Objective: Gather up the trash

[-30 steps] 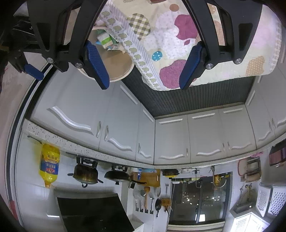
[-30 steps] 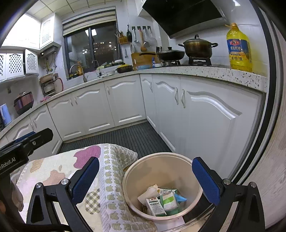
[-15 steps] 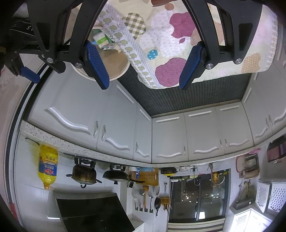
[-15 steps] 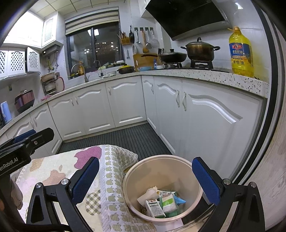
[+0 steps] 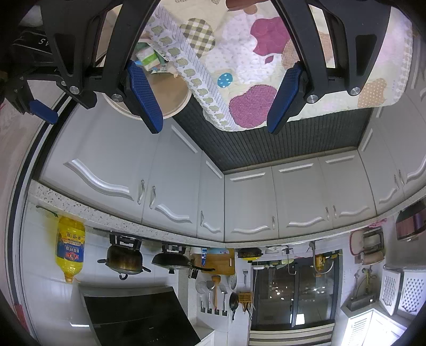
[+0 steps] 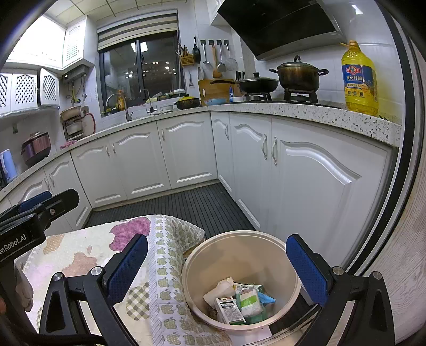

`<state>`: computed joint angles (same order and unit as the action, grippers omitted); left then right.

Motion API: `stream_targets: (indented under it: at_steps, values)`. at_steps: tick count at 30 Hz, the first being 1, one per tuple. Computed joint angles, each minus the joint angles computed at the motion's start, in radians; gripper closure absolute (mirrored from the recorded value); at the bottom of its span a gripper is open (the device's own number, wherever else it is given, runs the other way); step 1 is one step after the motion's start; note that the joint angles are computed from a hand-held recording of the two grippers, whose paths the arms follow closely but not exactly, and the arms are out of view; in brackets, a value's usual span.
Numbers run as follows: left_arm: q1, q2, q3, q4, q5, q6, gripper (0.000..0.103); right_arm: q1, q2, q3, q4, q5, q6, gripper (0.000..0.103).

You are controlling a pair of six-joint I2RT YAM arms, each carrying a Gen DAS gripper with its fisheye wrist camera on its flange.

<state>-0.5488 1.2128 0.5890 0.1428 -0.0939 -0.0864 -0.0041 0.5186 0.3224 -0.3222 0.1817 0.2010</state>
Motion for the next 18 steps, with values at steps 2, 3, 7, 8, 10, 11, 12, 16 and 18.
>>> stream_targets:
  at_steps: [2,3,7,8,10,11,12,16,18]
  values:
    - [0.003,-0.001,-0.001,0.002,0.002,0.001,0.023,0.000,0.000,0.000,0.000,0.000,0.000,0.000]
    - [0.002,0.000,0.000,0.000,0.002,0.001,0.023,-0.001,0.002,0.000,0.001,0.000,0.000,0.000]
    - [0.001,0.000,0.002,-0.002,0.001,0.002,0.023,-0.010,0.010,0.000,0.006,-0.008,-0.003,0.000]
    - [0.001,0.001,0.002,-0.002,0.002,0.002,0.023,-0.012,0.014,0.000,0.010,-0.010,-0.004,0.000]
    - [-0.001,0.002,0.002,-0.002,0.000,0.001,0.023,-0.012,0.013,-0.001,0.011,-0.010,-0.005,0.000]
    - [0.000,0.003,0.004,-0.005,0.001,0.003,0.023,-0.012,0.014,-0.001,0.011,-0.011,-0.004,0.000]
    - [0.000,0.006,0.003,-0.004,0.001,0.004,0.023,-0.012,0.014,-0.001,0.011,-0.011,-0.004,0.000]
    - [-0.002,0.011,0.000,0.003,-0.001,0.004,0.023,-0.012,0.013,-0.002,0.012,-0.010,-0.005,0.000]
    - [-0.004,0.019,-0.001,0.007,-0.002,0.003,0.023,-0.011,0.015,0.000,0.010,-0.011,-0.003,0.000]
